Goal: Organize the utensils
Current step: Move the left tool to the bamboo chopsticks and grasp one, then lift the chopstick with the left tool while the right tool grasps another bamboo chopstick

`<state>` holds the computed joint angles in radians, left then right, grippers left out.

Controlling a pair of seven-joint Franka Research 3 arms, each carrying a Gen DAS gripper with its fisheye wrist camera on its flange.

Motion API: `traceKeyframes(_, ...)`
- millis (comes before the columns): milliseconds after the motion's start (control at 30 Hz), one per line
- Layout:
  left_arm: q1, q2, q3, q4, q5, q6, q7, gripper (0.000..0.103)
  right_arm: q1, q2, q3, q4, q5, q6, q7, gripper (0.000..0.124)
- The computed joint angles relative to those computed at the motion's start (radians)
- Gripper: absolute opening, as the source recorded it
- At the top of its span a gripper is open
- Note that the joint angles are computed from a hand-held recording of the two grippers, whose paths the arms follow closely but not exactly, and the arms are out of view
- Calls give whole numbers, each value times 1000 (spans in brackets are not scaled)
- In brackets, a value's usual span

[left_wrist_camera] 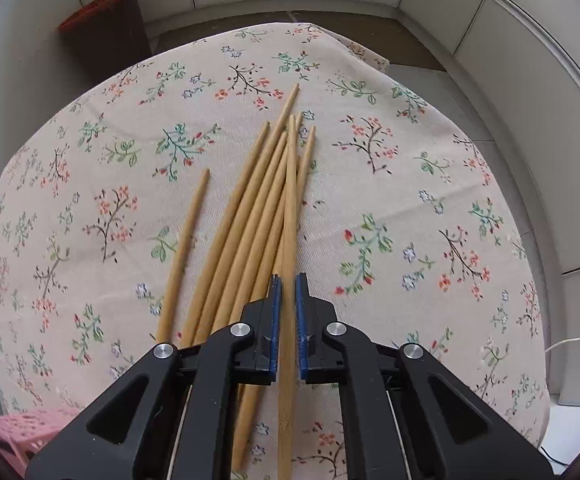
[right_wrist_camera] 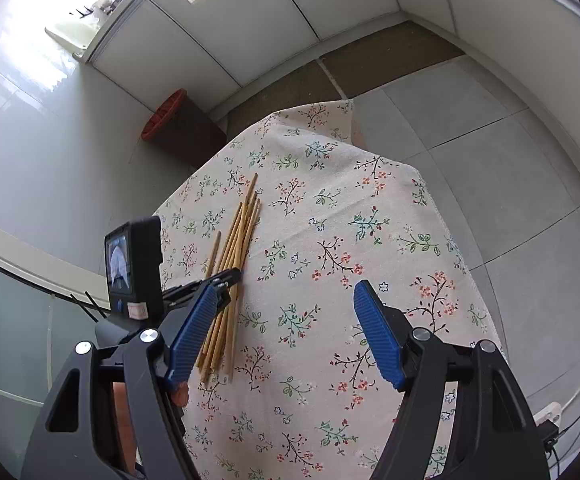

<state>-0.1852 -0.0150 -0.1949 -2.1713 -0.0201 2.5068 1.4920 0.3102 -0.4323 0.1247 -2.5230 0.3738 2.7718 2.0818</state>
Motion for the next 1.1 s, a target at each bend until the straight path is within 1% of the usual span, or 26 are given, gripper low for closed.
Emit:
traceKeyframes(67, -6, -46, -2, -58, -27, 40, 13, 6, 3, 6, -1, 4, -1, -3, -4, 70)
traceKeyframes(167, -33, -130, 16, -145, -155, 121, 81, 6, 10, 17, -6, 10, 3, -14, -15, 70)
traceKeyframes(267, -80, -241, 49, -234, -254, 194, 129, 6, 29, 30, -30, 6, 50, -9, -34, 69)
traceKeyframes(333, -109, -313, 70, -284, -271, 234, 143, 6, 29, 43, -34, 9, 64, -13, -40, 65)
traceKeyframes(367, -119, -347, 78, -307, -266, 249, 141, 6, 30, 51, -35, 12, 70, -11, -44, 61)
traceKeyframes(500, -183, -456, 152, -370, -292, 280, 166, 6, 76, 102, -62, 45, 150, -22, -119, 46)
traceKeyframes(567, -207, -521, 185, -407, -306, 282, 169, 6, 94, 141, -68, 72, 194, -37, -161, 46)
traceKeyframes(667, -237, -629, 250, -449, -334, 252, 168, 6, 101, 216, -58, 131, 235, -66, -200, 46)
traceKeyframes(733, -239, -689, 279, -468, -341, 250, 167, 6, 120, 271, -60, 176, 320, -66, -267, 46)
traceKeyframes(800, -233, -749, 299, -488, -331, 255, 174, 6, 143, 329, -57, 233, 454, -63, -385, 43)
traceKeyframes(833, -228, -774, 307, -498, -324, 266, 175, 6, 148, 360, -47, 267, 503, -64, -436, 43)
traceKeyframes(867, -224, -791, 315, -503, -318, 275, 172, 6, 149, 392, -31, 299, 518, -63, -459, 42)
traceKeyframes(967, -229, -809, 355, -509, -312, 301, 165, 6, 156, 487, 19, 390, 495, -38, -480, 37)
traceKeyframes(1033, -230, -824, 377, -510, -309, 302, 162, 6, 164, 541, 37, 439, 423, -13, -444, 36)
traceKeyframes(1100, -233, -836, 396, -515, -307, 323, 167, 6, 171, 589, 47, 482, 362, 11, -404, 36)
